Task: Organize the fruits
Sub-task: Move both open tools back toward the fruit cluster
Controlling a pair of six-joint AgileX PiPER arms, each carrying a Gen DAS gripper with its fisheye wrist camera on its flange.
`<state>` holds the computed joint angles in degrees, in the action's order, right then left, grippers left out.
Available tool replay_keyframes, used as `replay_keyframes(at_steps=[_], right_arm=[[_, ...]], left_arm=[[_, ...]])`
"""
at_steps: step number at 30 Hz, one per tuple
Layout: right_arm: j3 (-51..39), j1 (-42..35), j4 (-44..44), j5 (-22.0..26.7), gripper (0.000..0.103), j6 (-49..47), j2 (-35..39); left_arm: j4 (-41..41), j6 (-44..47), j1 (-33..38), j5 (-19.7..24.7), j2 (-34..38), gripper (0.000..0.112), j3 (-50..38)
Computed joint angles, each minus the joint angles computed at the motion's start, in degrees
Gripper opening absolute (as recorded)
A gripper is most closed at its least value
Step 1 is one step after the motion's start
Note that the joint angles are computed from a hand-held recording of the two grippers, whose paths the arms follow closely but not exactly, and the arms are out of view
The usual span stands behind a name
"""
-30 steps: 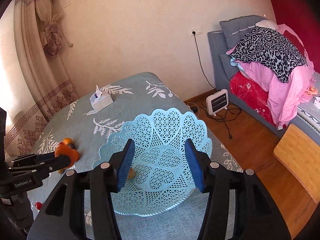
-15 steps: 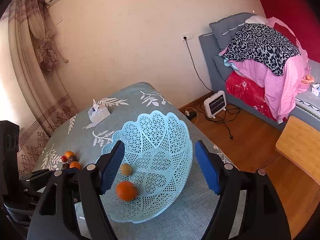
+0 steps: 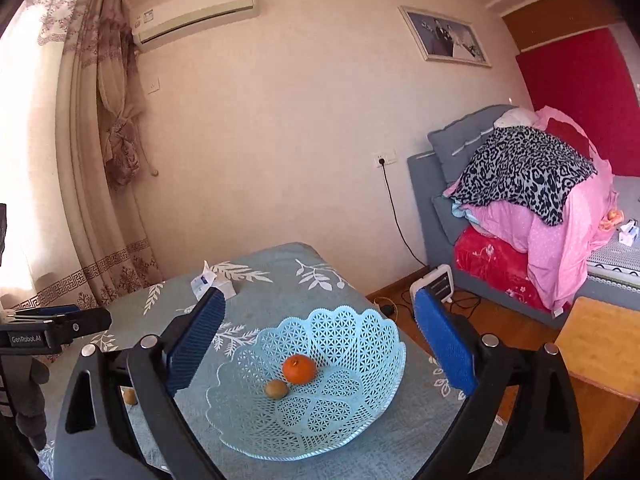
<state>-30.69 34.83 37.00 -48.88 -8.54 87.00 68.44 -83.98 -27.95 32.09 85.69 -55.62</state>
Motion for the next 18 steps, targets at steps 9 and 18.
replay_keyframes(at_steps=[9, 18], right_arm=[[-1.53, 2.15, 0.85, 3.15, 0.097, -3.99, 0.10], [-4.32, 4.72, 3.21, 6.73, 0.097, -8.08, 1.60]], left_arm=[[2.58, -2.48, 2.37, 5.68, -11.11, 0.098, 9.56], [0.55, -1.95, 8.41, 6.48, -19.41, 0.098, 18.61]])
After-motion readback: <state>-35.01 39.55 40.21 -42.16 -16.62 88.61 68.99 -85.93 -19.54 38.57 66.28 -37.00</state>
